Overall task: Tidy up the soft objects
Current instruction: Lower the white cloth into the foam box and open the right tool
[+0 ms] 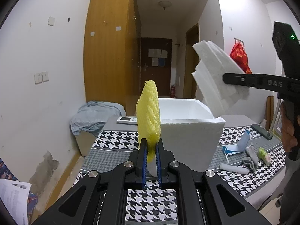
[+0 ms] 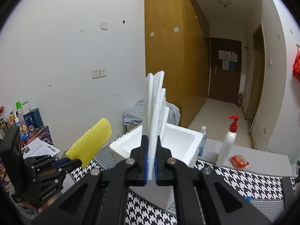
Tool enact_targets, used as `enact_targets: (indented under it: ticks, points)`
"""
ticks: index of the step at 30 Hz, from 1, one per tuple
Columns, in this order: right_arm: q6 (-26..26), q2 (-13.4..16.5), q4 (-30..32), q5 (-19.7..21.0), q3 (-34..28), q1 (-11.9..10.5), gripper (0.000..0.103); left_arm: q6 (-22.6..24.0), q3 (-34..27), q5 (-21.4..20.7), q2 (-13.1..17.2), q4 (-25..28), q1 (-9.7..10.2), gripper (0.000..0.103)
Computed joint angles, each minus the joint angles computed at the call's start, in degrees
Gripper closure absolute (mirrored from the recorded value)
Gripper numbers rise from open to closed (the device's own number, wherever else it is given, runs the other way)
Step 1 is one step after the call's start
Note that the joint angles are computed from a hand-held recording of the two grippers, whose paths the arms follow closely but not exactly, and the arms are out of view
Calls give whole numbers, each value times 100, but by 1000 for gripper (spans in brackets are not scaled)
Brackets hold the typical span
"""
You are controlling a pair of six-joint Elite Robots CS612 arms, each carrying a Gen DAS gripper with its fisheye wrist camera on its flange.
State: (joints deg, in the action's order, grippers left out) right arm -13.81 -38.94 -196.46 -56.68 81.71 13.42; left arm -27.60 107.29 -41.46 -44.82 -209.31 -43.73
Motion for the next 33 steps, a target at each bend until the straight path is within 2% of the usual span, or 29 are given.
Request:
enact_targets:
  ticks: [7, 22, 33]
  points:
    - [-84, 151, 516, -70, -333, 80, 95, -50, 18, 76, -12, 43, 38, 94]
    - [-210, 370, 1409, -313, -781, 174, 95, -76, 14, -104, 12, 23, 150, 94]
    - [-219, 497, 1835, -429, -1062, 216, 95, -166, 12, -128, 8, 156, 210, 94]
